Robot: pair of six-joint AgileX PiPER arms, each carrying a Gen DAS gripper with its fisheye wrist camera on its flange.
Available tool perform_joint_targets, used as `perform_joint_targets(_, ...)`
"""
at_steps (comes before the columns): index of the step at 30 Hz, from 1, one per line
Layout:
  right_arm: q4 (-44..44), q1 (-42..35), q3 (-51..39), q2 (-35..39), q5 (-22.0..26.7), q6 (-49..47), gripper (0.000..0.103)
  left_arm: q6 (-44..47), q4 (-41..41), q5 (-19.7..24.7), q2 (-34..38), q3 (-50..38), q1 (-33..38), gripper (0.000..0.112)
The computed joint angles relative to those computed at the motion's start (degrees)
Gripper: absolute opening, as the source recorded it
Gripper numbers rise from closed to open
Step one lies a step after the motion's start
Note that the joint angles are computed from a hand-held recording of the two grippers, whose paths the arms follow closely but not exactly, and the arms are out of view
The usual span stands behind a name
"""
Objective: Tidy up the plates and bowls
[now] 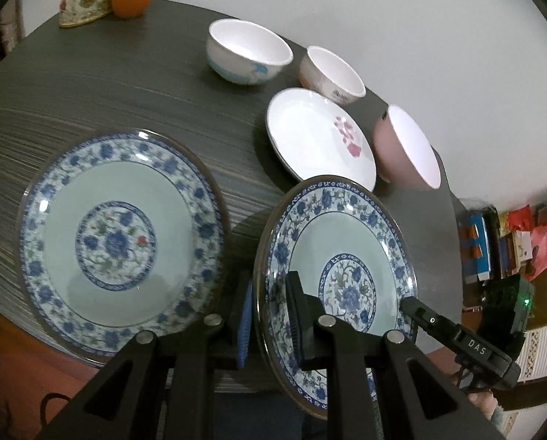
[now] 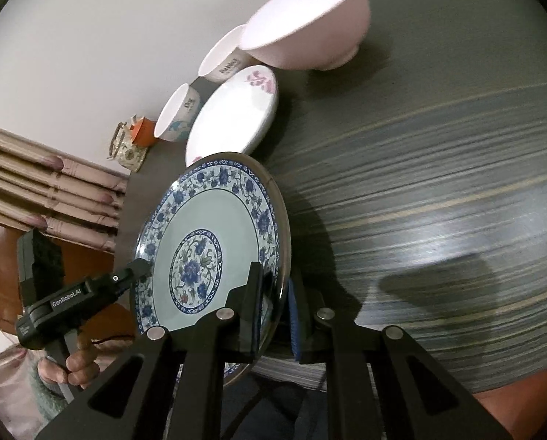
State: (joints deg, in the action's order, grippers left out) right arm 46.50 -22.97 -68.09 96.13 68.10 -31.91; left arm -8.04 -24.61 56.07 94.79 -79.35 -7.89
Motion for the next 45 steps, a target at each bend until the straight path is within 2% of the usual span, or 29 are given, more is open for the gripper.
perform_joint_targets(11, -0.74, 11.41, -6.41, 1.05, -1.84, 6.15, 0.013, 2.91, -1.7, 1.01, -3.62, 1.7, 11.25, 0.017)
perform_joint_targets(20, -3.17, 23.14, -14.07, 5.49, -4.39, 12.14, 0.013, 4.73, -2.63, -0.49, -3.96, 4.38, 20.64, 0.017)
perform_joint_targets(32, -7.38, 32.38, -20.85, 12.44, -6.87, 18.58, 0.014, 3.33, -0.91, -3.58, -1.02, 6.31, 24.53, 0.017)
perform_joint_targets(45, -10.14, 36.61, -18.45, 13.45, -11.16, 20.39, 0.017, 3.23, 0.04, -3.19, 1.91, 6.23, 25.66, 0.018)
